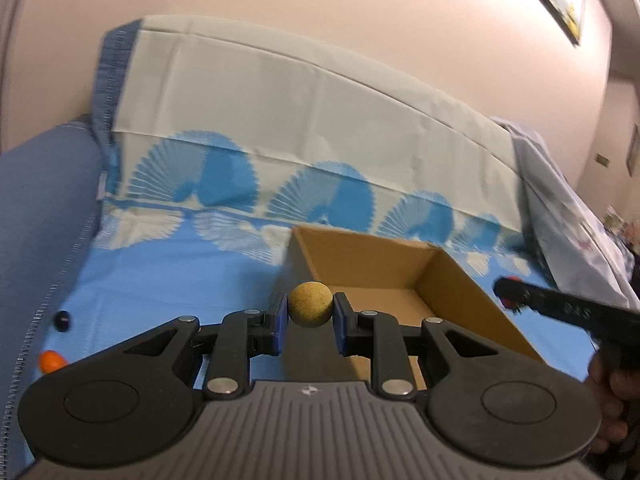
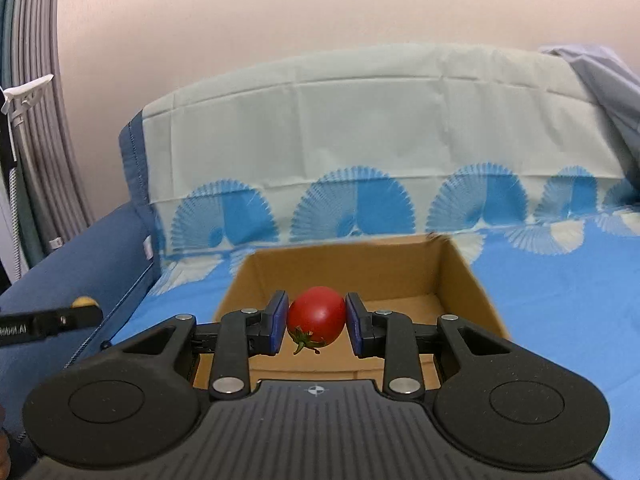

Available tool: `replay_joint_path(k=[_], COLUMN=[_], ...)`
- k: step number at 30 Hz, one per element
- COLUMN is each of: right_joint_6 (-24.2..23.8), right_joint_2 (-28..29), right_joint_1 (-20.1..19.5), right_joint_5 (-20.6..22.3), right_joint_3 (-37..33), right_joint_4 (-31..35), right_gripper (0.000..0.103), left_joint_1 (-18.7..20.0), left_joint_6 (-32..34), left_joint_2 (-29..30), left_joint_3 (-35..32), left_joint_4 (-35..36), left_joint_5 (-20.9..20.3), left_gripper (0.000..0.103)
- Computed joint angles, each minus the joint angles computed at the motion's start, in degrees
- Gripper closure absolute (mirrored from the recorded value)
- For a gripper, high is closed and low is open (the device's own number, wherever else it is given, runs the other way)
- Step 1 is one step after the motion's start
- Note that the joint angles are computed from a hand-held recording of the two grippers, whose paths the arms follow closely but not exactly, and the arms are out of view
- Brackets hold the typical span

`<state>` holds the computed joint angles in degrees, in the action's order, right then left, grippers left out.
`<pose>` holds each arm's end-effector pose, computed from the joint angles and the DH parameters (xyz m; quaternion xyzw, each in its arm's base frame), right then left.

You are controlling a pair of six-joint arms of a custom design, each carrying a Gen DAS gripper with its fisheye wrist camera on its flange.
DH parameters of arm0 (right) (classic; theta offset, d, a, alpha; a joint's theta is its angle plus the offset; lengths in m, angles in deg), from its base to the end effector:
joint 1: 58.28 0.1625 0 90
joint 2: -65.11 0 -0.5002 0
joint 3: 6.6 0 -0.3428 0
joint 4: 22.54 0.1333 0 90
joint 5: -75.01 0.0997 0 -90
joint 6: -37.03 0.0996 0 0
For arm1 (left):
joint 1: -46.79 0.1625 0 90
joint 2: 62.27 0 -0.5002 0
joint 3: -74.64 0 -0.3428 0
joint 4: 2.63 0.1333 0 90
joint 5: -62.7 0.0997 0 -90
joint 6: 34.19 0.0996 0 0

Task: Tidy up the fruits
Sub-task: 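Lift and carry the tomato in right tool while left tool carries yellow fruit to box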

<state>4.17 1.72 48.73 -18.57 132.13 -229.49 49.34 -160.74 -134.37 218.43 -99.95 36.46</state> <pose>0.2536 -0.3944 0.2700 0.3838 -0.8519 0.3476 0.0779 -0.2547 -0.2342 0.2041 0.0246 0.7714 -0.5597 0.3019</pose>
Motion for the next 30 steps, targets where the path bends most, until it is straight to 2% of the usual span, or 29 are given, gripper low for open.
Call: replay_joint_path(k=[3,9,14,17,23,30], right_joint_6=[-2.4,-6.1,-10.7,-12.4,-13.5,-13.7], right_joint_2=[1.2,0.6,2.7,3.2,3.1,3.4], right_joint_1=[-0.1,-1.9,-1.3,-1.4,-1.8,-1.3], right_joint_5=[-2.4,-5.2,-11.8,-13.3,-13.7,-14.0], right_joint_3=[0.4,0.7,0.6,0.7,0.7,0.4], right_joint_4=[-3.1,-4.8,-8.6,-9.5,-9.2,-8.6], right_gripper=[0.071,0.071,0.071,0.071,0.071,0.071], left_joint_1=[0.9,3.1,5.5,6.3,7.5,8.1], left_joint_6=[8.3,23.7,36.8,42.2,51.6,58.4], left_joint_2=[2.8,8.8,14.5,17.5,23.3,27.3], left_joint_3=[2.0,6.9,9.1,9.7,10.3,9.8], left_joint_4=[-10.1,-33.3,-51.1,-58.2,-70.4,-77.0], left_joint_5=[2.0,4.8,5.1,5.0,5.3,4.8], left_gripper=[0.077,0.077,0.077,0.077,0.077,0.077])
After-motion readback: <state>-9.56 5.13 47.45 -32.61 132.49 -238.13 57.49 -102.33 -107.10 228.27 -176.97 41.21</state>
